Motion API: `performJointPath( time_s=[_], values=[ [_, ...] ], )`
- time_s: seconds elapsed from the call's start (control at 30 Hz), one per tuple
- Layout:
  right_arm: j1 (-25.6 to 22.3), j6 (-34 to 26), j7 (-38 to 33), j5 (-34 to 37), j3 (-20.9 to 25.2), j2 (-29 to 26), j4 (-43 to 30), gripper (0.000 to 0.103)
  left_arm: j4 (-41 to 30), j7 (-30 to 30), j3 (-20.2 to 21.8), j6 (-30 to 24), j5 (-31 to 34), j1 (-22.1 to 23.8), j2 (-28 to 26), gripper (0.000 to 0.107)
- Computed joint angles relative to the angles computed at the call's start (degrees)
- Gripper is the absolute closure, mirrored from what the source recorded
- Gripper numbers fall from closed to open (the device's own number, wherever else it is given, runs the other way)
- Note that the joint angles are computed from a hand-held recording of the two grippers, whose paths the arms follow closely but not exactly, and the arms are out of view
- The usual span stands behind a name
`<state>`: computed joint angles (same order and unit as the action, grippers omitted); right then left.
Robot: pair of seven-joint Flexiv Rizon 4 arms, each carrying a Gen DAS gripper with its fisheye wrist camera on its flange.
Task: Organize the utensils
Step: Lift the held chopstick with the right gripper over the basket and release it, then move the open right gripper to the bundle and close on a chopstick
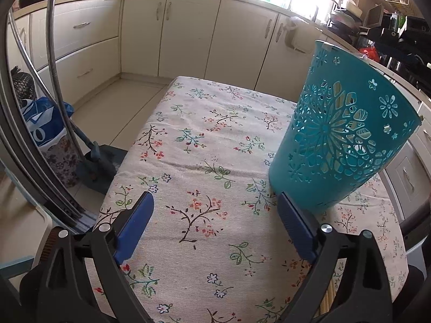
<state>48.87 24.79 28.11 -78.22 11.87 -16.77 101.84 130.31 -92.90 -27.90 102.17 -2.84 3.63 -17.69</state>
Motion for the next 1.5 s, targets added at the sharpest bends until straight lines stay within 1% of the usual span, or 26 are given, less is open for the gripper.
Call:
performJointPath(
  time_s=[0.1,0.17,0.27,0.33,0.37,0.43,0.57,0.63,0.7,0.8,0.87,0.9,0.93,0.97,1.1,1.2,1.5],
  values=[
    [0.2,-0.3,0.9,-0.3,0.2,0.5,0.4,0.087,-0.1,0.0,1.4,-0.2,-0.2,-1.3,0.2,0.017],
    [0.6,-1.2,1.9,-0.9,0.6,1.2,1.0,0.083,-0.5,0.1,3.4,-0.5,-0.6,-3.2,0.3,0.017],
    [1.3,-3.1,2.8,-1.5,1.5,2.3,1.5,0.08,-0.6,0.5,4.8,-0.6,-1.0,-4.6,0.4,0.017],
    [2.2,-5.5,3.6,-1.8,2.3,3.2,2.1,0.069,-0.6,0.6,5.2,-0.6,-1.3,-5.0,0.4,0.016],
    [2.9,-7.3,4.3,-1.9,2.9,3.7,2.5,0.066,-0.6,0.6,5.4,-0.6,-1.4,-5.2,0.4,0.016],
    [4.3,-10.3,5.2,-1.8,4.1,4.3,3.1,0.063,-0.6,0.6,6.3,-0.6,-1.7,-6.0,0.5,0.016],
    [7.6,-16.0,5.4,1.2,6.6,4.2,3.6,0.059,-1.1,0.9,9.1,-1.1,-2.3,-8.9,0.6,0.015],
    [9.3,-18.1,5.9,3.3,7.6,3.7,3.7,0.052,-1.3,1.0,10.3,-1.2,-2.7,-10.0,0.6,0.015],
    [10.8,-19.2,7.0,6.6,8.5,3.0,4.0,0.05,-1.4,1.2,11.0,-1.4,-3.0,-10.7,0.6,0.014],
    [11.2,-16.1,9.5,12.8,9.3,2.3,5.5,0.05,-1.8,1.4,13.5,-2.1,-3.5,-13.1,0.6,0.014],
    [10.7,-12.4,10.4,16.9,9.6,2.0,6.8,0.05,-2.4,1.5,16.0,-2.8,-3.9,-15.5,0.5,0.013],
    [10.5,-10.7,10.6,18.0,9.6,1.9,7.4,0.05,-2.5,1.7,16.5,-3.0,-4.0,-16.0,0.5,0.012],
    [10.4,-9.2,10.4,19.1,9.6,1.8,7.9,0.053,-2.6,1.9,16.8,-3.2,-4.2,-16.4,0.5,0.012],
    [10.1,-7.6,10.2,19.8,9.5,1.8,8.4,0.058,-2.7,2.0,17.3,-3.6,-4.3,-16.9,0.5,0.012],
    [10.3,-4.9,10.3,20.0,8.8,1.4,9.0,0.061,-3.2,2.2,19.5,-4.4,-4.7,-19.1,0.4,0.012],
    [10.4,-3.4,9.3,20.1,8.4,0.7,8.9,0.062,-3.3,2.5,19.7,-4.7,-5.0,-19.4,0.3,0.012],
    [9.7,-0.2,6.1,22.4,7.0,-1.3,8.0,0.063,-3.3,4.1,17.9,-5.6,-5.8,-18.2,0.3,0.012]
  ],
)
